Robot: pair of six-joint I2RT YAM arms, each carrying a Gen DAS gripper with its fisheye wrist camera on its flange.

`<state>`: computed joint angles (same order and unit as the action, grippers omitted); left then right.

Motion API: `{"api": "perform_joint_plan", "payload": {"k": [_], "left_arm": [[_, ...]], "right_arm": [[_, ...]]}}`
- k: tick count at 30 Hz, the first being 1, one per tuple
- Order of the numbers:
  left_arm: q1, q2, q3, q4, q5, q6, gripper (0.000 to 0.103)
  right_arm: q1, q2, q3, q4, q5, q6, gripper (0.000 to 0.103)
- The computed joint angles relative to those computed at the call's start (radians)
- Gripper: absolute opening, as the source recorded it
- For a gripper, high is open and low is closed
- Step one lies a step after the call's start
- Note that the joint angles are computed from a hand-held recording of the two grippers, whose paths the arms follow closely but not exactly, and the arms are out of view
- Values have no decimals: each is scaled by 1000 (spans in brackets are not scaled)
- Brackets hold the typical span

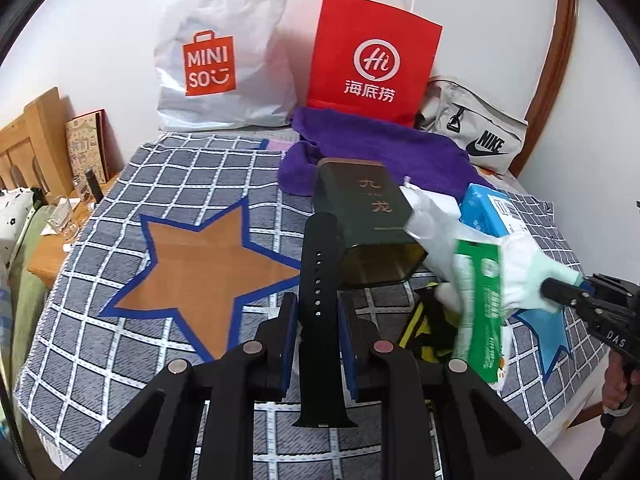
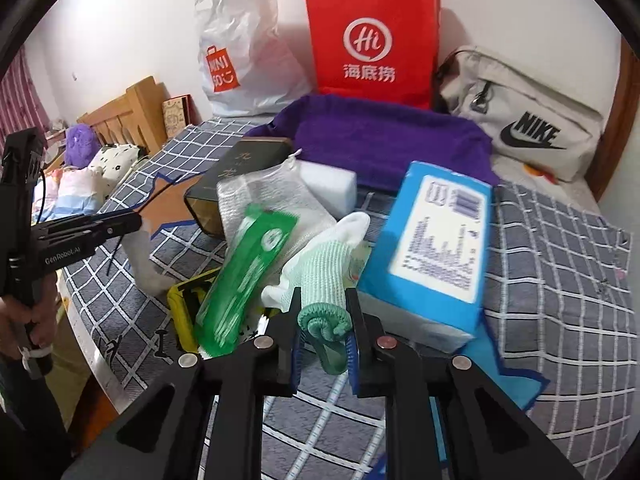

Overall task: Organize soft objects
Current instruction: 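Lift and carry the strap and glove toward the purple towel with both tools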

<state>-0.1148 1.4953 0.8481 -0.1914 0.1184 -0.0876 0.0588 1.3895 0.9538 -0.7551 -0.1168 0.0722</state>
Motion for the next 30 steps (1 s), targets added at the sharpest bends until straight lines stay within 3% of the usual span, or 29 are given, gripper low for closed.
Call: {"api": "perform_joint_plan", "payload": {"k": [23, 30], "left_arm": [[55, -86, -71, 8, 27, 7, 19], [36, -45, -84, 27, 7, -5, 19]], "right_arm": [[-153, -228, -47, -189, 80, -79, 17], [-182, -242, -120, -182, 88, -82, 17]]}}
